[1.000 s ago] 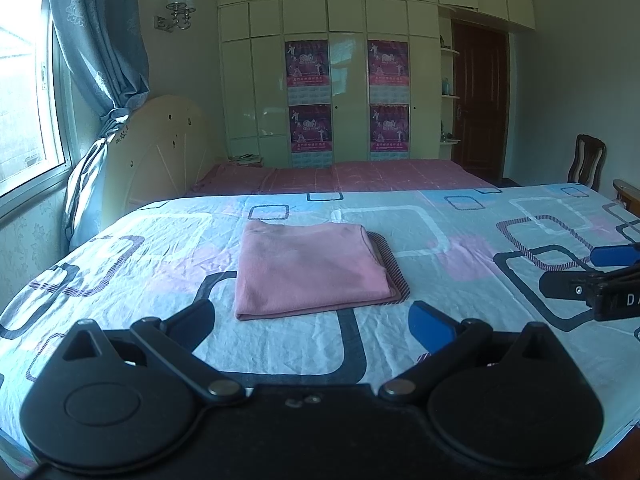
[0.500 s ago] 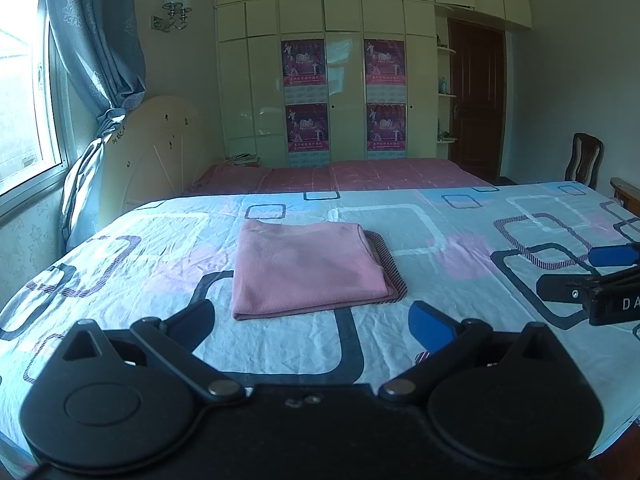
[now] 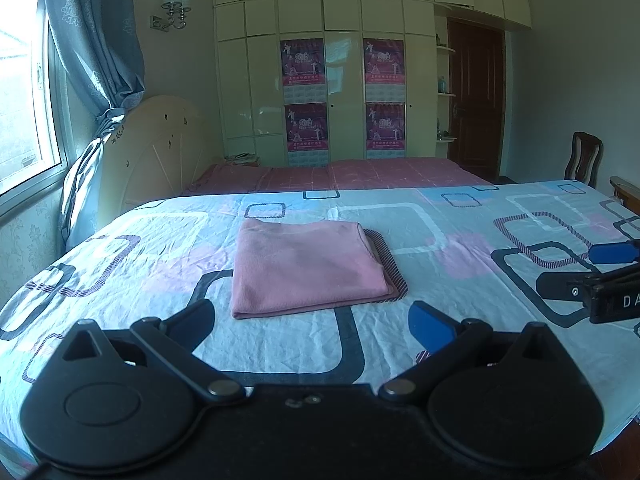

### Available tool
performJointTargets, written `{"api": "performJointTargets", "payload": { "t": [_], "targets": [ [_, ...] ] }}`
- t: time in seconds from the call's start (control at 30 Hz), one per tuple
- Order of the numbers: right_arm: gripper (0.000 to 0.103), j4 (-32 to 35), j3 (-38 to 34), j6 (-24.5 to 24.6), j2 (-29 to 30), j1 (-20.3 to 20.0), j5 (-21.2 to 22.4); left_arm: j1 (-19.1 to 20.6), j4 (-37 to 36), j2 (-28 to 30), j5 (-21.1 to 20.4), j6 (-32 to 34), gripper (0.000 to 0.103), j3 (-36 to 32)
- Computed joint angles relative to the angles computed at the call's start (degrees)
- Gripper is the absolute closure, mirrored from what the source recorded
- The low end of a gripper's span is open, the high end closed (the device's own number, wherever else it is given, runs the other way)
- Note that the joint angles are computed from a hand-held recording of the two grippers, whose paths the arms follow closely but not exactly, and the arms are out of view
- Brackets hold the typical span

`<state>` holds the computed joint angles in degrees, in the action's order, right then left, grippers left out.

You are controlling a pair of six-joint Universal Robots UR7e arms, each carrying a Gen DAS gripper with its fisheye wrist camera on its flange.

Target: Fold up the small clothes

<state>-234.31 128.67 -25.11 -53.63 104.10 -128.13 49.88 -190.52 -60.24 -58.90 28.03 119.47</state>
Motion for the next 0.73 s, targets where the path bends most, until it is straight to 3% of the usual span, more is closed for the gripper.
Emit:
{"api": "performJointTargets", "payload": {
  "t": [0.73],
  "targets": [
    [0.000,1.31,-0.27,-1.10,0.01,-0.27,1.80,0.55,-0.62,-0.19,-0.12,1.60,0.001,0.75]
  ]
}}
